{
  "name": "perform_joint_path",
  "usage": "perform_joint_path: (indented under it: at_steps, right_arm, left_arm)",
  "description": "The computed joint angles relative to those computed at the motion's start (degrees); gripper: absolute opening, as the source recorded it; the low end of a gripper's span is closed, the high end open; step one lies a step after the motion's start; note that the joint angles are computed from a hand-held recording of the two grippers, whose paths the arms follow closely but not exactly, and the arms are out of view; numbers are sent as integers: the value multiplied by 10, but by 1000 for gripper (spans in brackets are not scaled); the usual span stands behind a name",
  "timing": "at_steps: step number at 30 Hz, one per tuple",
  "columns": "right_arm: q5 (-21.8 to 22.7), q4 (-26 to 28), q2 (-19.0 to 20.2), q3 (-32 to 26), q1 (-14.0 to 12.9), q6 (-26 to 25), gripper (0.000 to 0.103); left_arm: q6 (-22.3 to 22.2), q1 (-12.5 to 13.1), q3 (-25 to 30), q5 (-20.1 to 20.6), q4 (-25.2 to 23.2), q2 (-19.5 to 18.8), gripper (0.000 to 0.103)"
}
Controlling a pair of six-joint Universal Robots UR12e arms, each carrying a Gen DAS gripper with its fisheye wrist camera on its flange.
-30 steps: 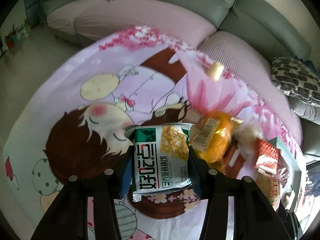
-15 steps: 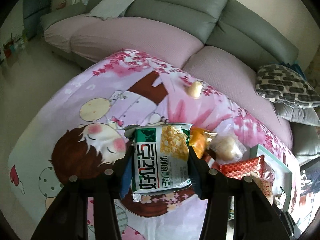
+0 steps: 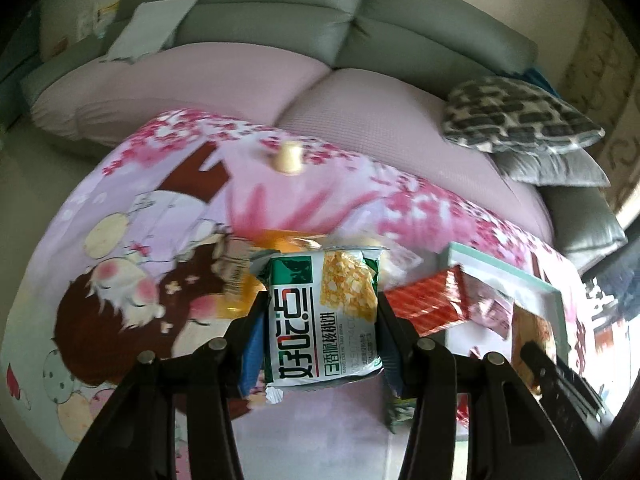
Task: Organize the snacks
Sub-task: 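Carry the green-labelled packet and the yellow bread packet over the tray with both tools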
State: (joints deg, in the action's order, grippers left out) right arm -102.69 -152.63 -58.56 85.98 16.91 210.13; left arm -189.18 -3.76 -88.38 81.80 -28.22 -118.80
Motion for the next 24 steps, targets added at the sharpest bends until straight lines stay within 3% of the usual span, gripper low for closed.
perform_joint_path:
  at_steps: [15, 24]
  right_arm:
    - [-69, -5, -53, 76, -40, 110, 37]
    - [-64, -40, -50, 90, -52, 112, 37]
  left_arm:
    - [137, -60, 23, -63, -38, -16, 51]
    - [174, -87, 39, -57, -38, -33, 51]
